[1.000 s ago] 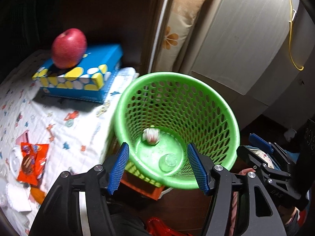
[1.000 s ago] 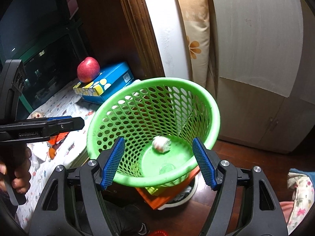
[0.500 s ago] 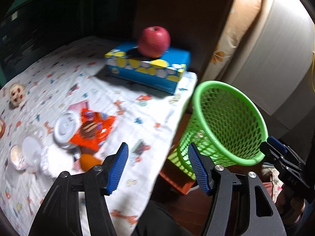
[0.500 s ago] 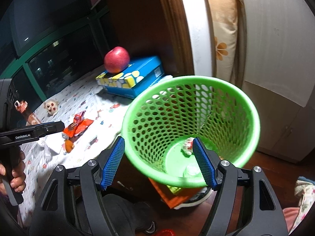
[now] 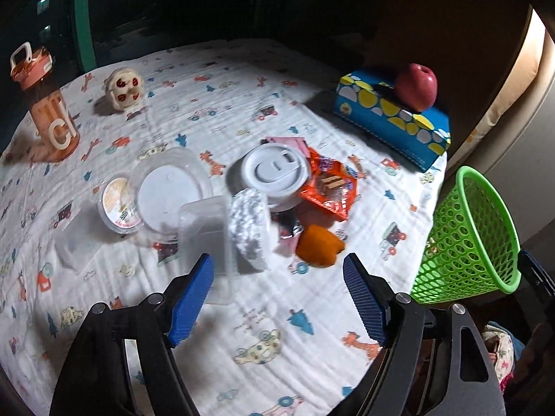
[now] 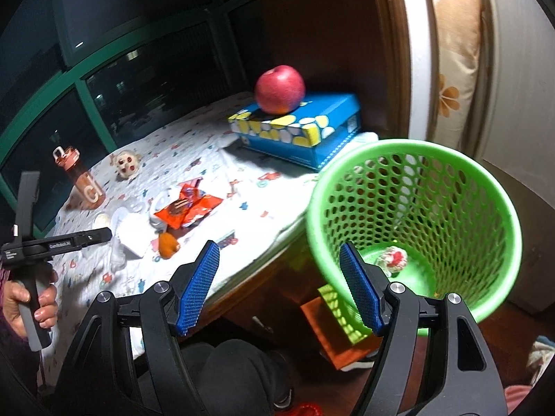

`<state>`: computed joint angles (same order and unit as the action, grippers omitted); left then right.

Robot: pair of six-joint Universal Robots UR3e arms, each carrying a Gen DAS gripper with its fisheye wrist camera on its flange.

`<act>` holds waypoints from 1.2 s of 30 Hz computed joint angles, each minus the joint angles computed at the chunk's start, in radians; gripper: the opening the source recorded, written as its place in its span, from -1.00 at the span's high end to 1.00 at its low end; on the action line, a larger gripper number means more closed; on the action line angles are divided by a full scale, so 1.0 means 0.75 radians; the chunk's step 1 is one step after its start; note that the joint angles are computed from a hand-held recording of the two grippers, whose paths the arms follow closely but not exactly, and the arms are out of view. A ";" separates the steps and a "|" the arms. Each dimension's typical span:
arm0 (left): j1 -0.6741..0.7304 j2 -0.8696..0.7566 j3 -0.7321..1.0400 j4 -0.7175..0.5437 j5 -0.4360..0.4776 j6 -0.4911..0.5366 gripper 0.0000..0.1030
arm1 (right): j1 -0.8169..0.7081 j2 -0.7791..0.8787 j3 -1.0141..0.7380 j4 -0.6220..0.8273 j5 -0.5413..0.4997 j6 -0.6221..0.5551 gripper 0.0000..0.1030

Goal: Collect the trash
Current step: 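Move both tools back over the bed toward the clear plastic box, then grasp the clear plastic box with the left gripper while the right gripper grasps the white foam block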

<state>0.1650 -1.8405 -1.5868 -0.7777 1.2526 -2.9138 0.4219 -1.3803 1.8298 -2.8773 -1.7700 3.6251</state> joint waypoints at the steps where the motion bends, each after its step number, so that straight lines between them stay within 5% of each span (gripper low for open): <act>1: 0.022 -0.012 -0.006 0.004 -0.002 0.013 -0.48 | 0.011 0.022 -0.031 0.012 0.000 -0.005 -0.39; 21: 0.165 -0.278 0.166 -0.147 -0.163 0.171 -0.36 | 0.116 0.360 -0.513 0.206 0.080 -0.090 -0.41; 26: 0.175 -0.283 0.156 -0.148 -0.197 0.207 -0.12 | 0.127 0.403 -0.581 0.242 0.094 -0.108 -0.41; 36: 0.222 -0.150 -0.001 -0.067 -0.200 0.255 -0.10 | 0.148 0.529 -0.770 0.312 0.146 -0.175 -0.41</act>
<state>0.3317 -1.9526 -1.5873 -0.8281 1.1026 -2.7227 0.5330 -0.9837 1.2523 -2.6433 -1.6603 3.4937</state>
